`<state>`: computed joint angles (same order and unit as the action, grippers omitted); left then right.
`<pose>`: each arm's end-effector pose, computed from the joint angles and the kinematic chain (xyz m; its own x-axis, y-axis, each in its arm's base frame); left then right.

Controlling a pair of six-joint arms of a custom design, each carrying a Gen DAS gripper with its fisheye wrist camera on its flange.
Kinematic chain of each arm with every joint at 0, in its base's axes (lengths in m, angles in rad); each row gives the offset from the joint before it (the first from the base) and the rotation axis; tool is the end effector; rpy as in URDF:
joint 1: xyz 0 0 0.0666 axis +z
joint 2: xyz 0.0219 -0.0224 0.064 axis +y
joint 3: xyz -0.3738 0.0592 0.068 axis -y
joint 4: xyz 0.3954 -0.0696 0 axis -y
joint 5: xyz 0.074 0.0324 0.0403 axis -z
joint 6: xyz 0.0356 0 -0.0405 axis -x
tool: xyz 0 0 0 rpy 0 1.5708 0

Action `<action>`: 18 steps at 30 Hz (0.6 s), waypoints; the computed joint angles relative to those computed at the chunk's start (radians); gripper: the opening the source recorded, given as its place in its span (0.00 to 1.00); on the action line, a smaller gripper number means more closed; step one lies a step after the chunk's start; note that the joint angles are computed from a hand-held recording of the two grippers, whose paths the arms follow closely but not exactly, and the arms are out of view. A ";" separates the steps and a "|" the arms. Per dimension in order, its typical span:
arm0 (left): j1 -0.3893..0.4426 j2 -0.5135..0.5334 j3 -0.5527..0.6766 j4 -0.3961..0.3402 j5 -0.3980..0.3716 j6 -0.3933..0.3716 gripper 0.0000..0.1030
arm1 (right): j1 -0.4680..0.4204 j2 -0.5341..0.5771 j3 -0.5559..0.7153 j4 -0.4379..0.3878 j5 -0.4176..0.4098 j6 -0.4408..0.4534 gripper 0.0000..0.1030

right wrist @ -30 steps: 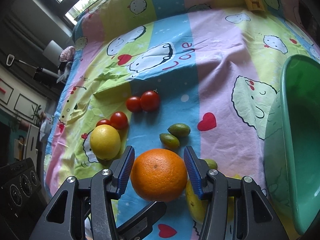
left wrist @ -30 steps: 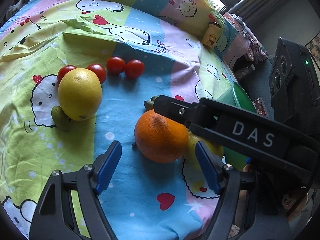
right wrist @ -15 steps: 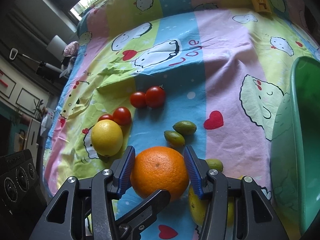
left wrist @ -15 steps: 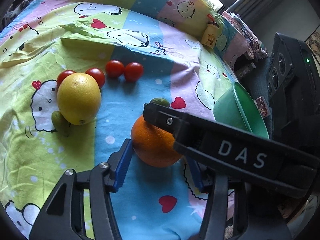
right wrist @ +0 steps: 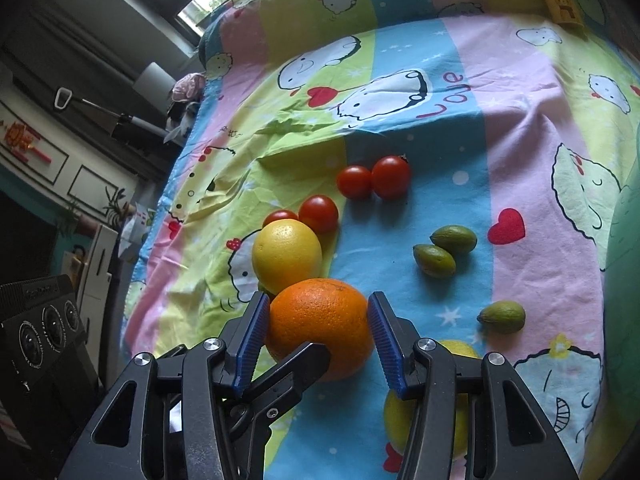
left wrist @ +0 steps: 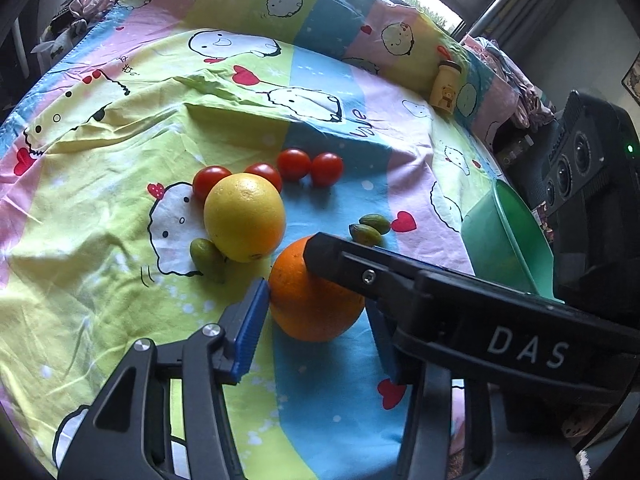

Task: Organize fruits
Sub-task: 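Close the right gripper around the orange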

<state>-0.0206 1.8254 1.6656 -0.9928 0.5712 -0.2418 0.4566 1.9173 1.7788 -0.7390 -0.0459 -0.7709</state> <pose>0.6137 -0.0323 0.3172 -0.8303 0.2186 -0.5126 0.4487 0.8077 -0.3824 0.6047 0.2984 0.3201 -0.8204 0.3725 -0.4338 0.1462 0.8701 0.4706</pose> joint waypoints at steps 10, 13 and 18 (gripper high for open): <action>0.004 0.017 0.021 -0.030 0.008 0.005 0.51 | -0.011 0.014 0.006 0.000 -0.050 -0.012 0.59; 0.007 0.030 0.035 -0.053 0.009 0.002 0.56 | -0.011 0.017 0.011 -0.003 -0.055 -0.003 0.59; 0.006 0.037 0.043 -0.072 0.001 -0.008 0.57 | -0.009 0.038 0.045 -0.032 -0.058 0.029 0.62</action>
<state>-0.0146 1.8626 1.7087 -1.0648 0.5723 -0.2496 0.4477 1.9557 1.8234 -0.7705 -0.1040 -0.7420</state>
